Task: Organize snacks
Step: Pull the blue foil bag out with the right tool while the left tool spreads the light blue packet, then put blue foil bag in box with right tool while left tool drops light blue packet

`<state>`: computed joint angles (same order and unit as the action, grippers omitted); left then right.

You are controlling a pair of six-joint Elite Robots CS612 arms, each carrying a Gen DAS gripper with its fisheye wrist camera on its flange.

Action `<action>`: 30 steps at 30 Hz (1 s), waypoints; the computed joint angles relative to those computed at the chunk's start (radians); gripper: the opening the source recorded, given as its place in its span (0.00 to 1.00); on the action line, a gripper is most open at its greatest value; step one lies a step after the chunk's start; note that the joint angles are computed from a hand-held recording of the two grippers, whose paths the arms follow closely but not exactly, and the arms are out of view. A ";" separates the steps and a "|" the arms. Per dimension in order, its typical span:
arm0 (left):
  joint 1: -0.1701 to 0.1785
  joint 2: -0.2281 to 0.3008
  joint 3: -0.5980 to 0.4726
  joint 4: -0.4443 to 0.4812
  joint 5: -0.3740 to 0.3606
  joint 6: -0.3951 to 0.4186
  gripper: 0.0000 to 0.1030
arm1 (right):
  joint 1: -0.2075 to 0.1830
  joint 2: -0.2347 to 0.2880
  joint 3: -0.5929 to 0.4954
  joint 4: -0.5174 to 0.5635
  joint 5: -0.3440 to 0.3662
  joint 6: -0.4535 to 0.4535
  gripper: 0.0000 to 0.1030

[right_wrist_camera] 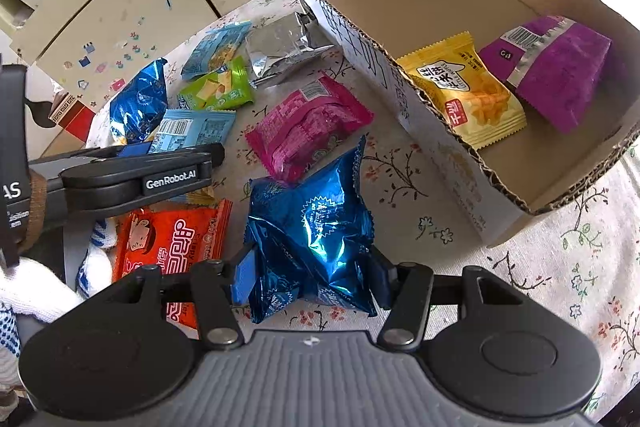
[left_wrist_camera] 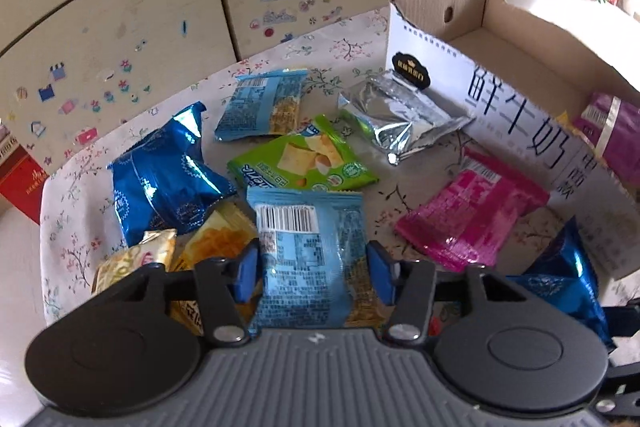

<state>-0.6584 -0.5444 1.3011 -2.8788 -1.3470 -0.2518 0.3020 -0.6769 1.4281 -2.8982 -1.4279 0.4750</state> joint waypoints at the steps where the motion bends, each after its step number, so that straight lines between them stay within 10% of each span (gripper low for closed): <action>1: 0.000 -0.004 0.006 -0.006 0.004 -0.003 0.52 | 0.000 -0.001 0.001 -0.004 0.000 -0.001 0.60; 30: -0.024 -0.113 0.140 -0.167 0.146 0.101 0.52 | 0.001 -0.027 0.041 -0.261 -0.003 -0.101 0.60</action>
<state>-0.6821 -0.6578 1.4414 -3.0455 -1.2015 -0.1506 0.3030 -0.7040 1.4695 -3.1589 -1.4308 0.3742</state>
